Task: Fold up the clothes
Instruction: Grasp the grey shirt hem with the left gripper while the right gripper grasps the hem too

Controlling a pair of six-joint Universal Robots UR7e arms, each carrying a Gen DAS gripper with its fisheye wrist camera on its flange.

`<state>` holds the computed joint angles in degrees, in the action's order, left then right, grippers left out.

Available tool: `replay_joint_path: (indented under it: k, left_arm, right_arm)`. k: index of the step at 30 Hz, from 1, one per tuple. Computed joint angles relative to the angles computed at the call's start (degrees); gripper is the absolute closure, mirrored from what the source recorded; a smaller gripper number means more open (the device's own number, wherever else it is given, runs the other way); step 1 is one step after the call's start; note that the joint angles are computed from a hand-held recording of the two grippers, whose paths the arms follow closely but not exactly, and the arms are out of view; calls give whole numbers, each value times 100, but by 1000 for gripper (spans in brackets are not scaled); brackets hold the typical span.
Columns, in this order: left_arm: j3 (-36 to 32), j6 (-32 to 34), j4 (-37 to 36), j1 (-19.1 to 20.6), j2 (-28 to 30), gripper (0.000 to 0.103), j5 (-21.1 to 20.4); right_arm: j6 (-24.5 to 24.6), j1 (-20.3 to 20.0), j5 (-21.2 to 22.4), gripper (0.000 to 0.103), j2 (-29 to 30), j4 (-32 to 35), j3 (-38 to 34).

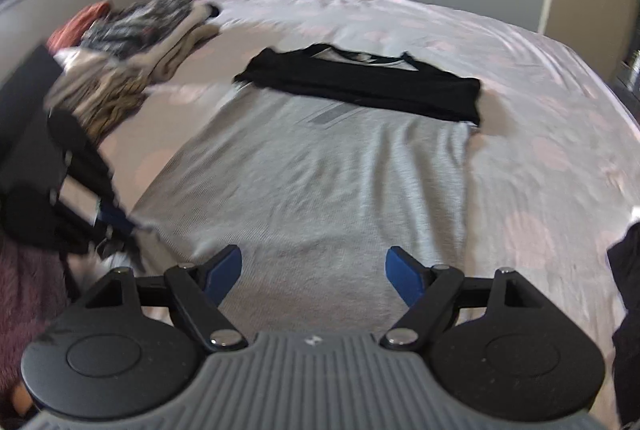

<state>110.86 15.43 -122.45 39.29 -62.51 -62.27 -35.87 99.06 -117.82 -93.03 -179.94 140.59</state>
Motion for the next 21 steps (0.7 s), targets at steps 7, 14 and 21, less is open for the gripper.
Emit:
replay_joint_path:
  k: [7,14,21]
  left_arm:
    - [46,-423,-838,14,-69,98,-219]
    - [240,-609,-1501,-3,-230,98,-265]
    - [497,-747,-1981,-28,-408,98,-118]
  right_arm:
    - [-1202,599,-743,23,661,478,-145]
    - [-1215,768,-1772,37,1393,885,-487]
    - [230,652,-3311,50,1987,1764,-1055]
